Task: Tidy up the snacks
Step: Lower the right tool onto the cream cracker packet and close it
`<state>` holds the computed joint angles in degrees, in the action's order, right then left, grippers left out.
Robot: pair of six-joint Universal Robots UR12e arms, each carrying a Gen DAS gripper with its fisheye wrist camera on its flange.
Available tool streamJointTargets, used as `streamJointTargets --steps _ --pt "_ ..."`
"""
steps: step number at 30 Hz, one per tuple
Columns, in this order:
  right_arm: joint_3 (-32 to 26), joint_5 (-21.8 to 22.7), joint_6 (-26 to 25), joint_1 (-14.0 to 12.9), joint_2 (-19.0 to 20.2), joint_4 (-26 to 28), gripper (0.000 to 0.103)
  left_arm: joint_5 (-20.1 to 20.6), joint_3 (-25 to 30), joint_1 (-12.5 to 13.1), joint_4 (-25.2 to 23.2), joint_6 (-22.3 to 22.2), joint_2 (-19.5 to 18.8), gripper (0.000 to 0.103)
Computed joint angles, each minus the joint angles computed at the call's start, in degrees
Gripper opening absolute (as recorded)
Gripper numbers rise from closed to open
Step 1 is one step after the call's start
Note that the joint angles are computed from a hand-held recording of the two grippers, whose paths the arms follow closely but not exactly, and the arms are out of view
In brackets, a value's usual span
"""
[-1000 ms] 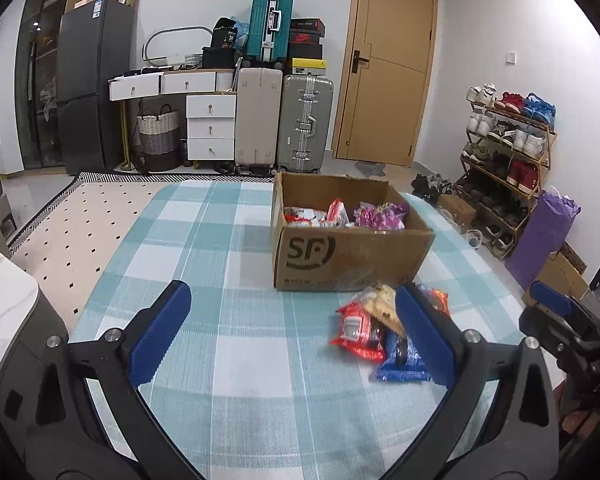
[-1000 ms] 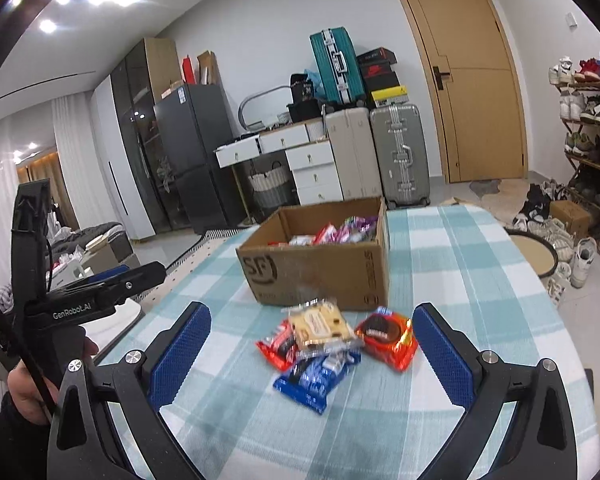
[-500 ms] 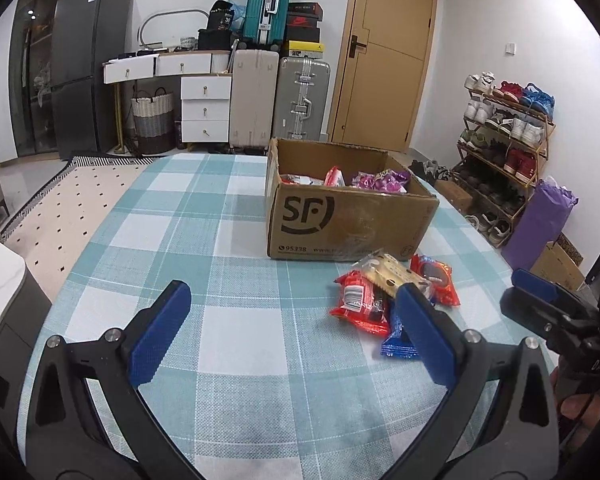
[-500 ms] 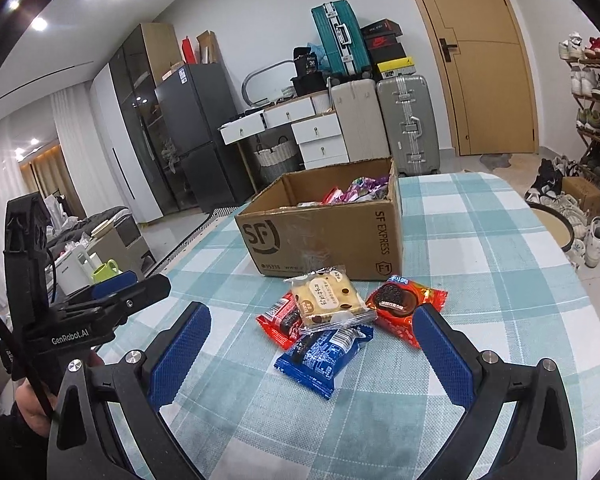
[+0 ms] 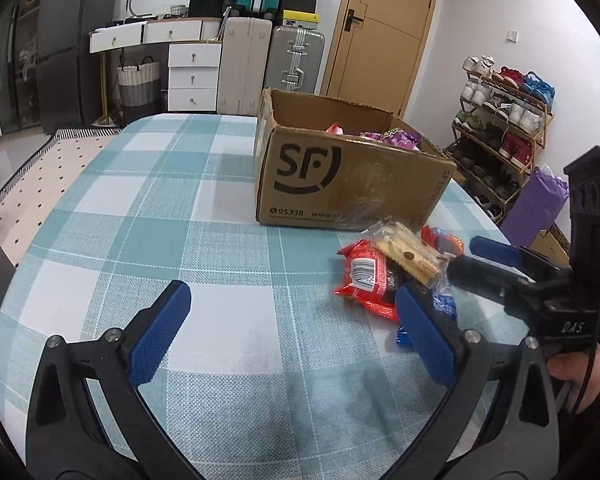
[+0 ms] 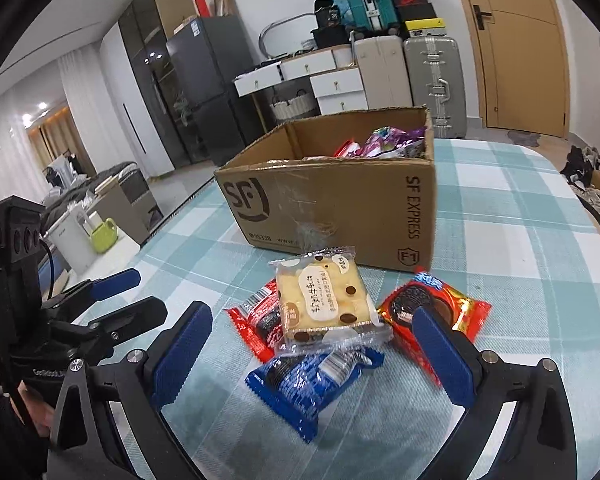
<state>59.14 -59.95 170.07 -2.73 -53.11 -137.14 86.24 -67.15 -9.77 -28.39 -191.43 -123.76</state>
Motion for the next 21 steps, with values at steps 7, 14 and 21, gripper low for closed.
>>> streamJointTargets --steps 7,14,21 --pt "-7.16 -0.94 -6.42 1.20 4.34 5.56 0.102 -0.41 0.68 0.36 0.61 -1.58 -1.23 0.102" --pt "-13.51 -1.57 -7.95 1.72 8.07 13.73 0.082 -2.19 1.44 0.73 0.65 -2.43 -2.19 0.102" --pt "-15.53 0.32 -7.96 1.85 9.39 17.44 0.059 -2.67 0.75 1.01 0.42 -3.43 -1.94 0.102"
